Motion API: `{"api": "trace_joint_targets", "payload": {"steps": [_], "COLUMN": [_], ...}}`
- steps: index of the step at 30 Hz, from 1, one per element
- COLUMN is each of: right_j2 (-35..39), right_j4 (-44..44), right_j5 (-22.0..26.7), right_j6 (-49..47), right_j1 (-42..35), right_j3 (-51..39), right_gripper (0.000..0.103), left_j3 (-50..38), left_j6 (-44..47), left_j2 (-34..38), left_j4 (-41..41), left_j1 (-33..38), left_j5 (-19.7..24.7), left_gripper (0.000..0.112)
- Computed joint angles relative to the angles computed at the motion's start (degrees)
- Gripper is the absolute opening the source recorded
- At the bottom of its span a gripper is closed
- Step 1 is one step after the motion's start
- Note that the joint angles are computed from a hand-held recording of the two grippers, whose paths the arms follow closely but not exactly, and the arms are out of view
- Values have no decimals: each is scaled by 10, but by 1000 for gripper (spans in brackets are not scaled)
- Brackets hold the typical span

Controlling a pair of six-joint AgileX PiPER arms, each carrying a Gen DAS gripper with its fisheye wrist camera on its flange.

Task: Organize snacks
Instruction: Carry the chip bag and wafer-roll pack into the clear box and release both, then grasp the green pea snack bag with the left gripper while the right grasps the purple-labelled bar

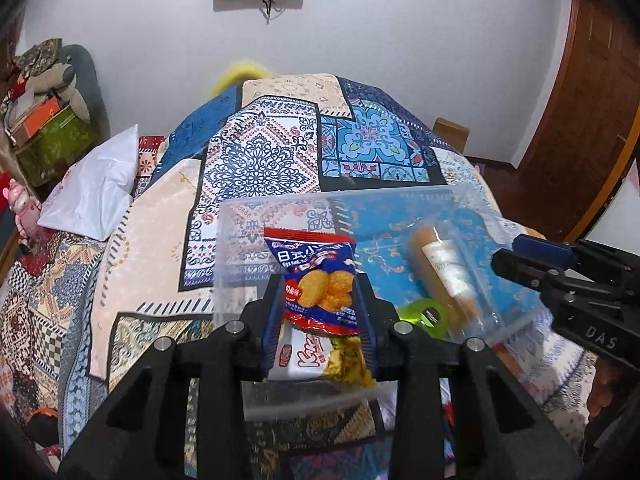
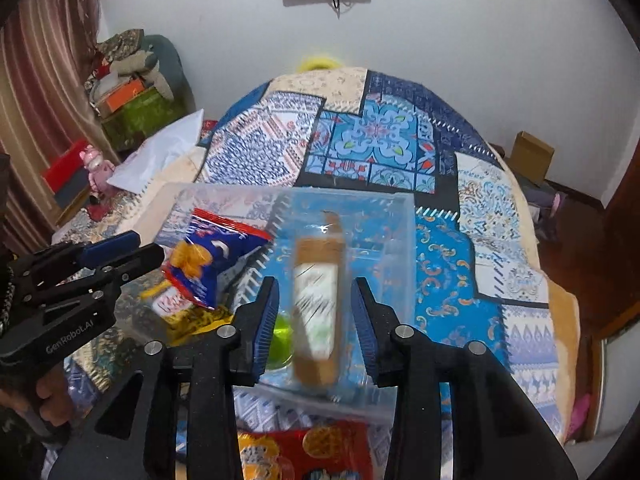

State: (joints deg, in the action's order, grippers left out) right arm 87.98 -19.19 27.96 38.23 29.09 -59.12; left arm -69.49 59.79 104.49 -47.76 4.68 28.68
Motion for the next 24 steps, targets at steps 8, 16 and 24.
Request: {"api": "trace_joint_targets", "payload": {"steps": [8, 16, 24], "right_j2": [-142, -275, -339], "right_j4": [-93, -206, -260], "right_j5": [82, 227, 400], "right_j6": [120, 338, 607], "right_j1": [97, 289, 548], "right_j3": [54, 129, 205], "right_gripper": [39, 57, 66], "left_j3": [110, 231, 354], "left_j6": [79, 160, 295], "left_j2": [-149, -293, -365], "left_j4": [-33, -36, -29], "left_j1": [62, 191, 351], "left_j5": [45, 156, 223], "left_gripper": [61, 87, 91]}}
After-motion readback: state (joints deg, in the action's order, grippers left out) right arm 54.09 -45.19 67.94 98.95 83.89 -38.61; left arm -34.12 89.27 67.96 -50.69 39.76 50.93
